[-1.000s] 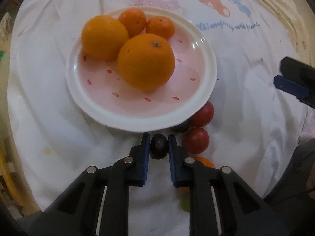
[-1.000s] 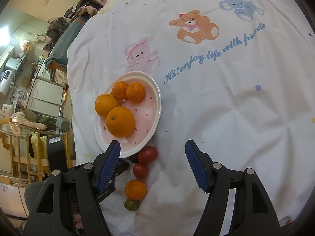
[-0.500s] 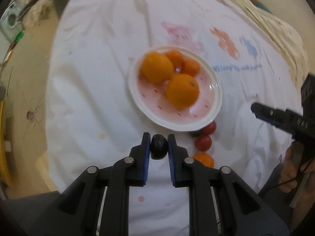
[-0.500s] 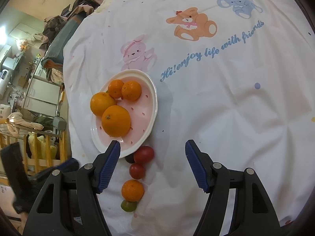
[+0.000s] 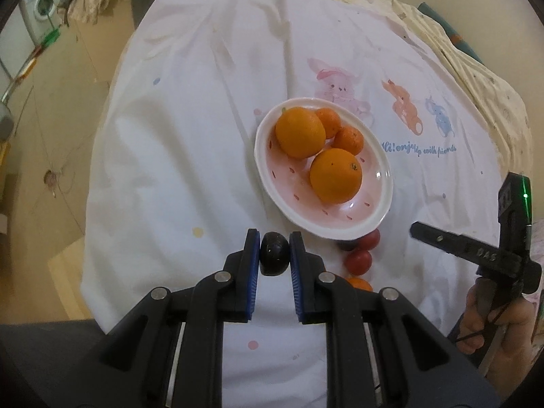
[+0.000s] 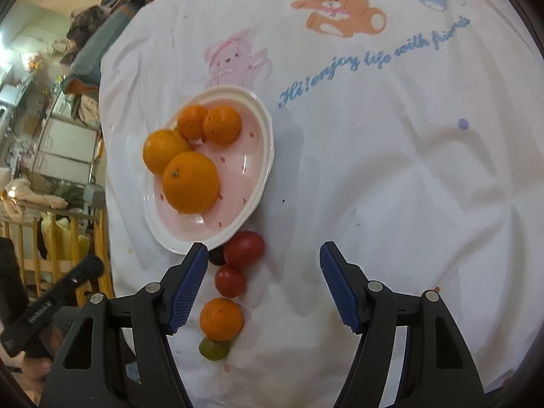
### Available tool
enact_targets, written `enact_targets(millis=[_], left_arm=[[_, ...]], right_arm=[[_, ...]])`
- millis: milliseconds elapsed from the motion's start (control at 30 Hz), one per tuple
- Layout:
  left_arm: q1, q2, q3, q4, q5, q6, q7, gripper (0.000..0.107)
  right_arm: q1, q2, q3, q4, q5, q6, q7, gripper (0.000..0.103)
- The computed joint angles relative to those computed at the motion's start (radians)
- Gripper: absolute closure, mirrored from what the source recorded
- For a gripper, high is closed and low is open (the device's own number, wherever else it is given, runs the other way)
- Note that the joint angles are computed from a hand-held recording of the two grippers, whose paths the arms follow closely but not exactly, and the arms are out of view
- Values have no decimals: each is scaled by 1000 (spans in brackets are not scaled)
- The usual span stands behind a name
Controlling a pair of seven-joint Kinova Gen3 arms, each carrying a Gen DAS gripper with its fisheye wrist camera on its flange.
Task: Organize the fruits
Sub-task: 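Grasp a red tomato beside the plate with the right gripper while the left holds the plum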
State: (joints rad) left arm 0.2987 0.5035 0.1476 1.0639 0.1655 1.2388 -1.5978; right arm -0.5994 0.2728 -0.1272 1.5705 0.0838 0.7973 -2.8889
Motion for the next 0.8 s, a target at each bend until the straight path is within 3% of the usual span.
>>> enact_targets(millis=[200,333,467,633,800], left_arm=[[-1,0,16,-4,25,-5,-26,93],[-7,-4,17,0,40,-8,-36,93],[-10,2,12,-11,45,9,-24,93],[-17,6,11,-13,53,17,-18,93],[-13,7,9,-10,46,11,-19,93]], right_arm=[[-22,120,-13,-161,25,161,156,36],[-31,178,-6,-215,9,199,234,36],[-87,224,20,-287,66,272,282,40],[-88,219,19,-279,59,239,326,61],[-82,193,23,-243,37,214,324,62]])
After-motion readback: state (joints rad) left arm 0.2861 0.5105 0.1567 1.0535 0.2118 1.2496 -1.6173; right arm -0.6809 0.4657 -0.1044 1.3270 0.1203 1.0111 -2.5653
